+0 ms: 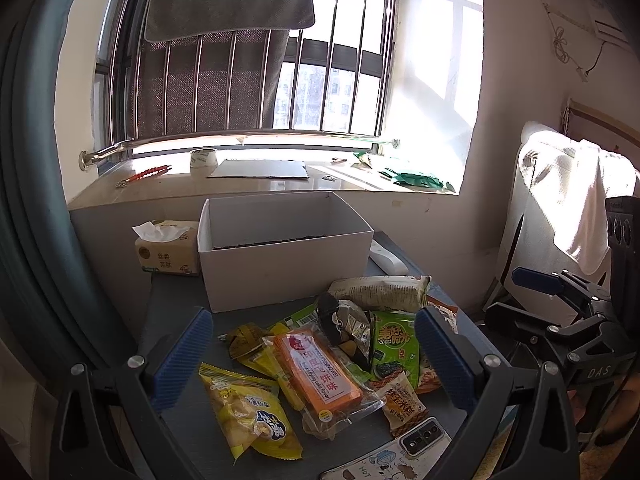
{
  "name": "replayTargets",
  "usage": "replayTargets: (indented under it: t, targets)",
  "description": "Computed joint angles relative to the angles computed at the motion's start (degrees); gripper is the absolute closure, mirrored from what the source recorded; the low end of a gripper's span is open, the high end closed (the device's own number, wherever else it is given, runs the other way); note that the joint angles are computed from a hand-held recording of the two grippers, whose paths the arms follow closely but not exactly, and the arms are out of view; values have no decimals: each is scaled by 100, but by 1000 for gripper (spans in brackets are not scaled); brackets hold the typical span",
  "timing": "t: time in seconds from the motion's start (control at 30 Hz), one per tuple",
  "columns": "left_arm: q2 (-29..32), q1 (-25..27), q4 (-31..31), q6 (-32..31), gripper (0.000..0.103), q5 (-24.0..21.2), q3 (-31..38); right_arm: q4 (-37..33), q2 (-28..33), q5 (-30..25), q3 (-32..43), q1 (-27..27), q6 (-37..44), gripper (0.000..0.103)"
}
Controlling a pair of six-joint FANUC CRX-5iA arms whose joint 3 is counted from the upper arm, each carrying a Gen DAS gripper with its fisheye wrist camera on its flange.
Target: Organize snacks
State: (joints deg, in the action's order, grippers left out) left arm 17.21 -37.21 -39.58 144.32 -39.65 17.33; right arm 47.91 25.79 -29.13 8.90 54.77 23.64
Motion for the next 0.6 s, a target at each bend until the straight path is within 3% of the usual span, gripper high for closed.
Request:
replayTargets:
  t: [0.6]
  targets:
    - [-7, -42, -122, -7, 0, -31, 14, -31, -8, 16, -10, -1, 25, 0]
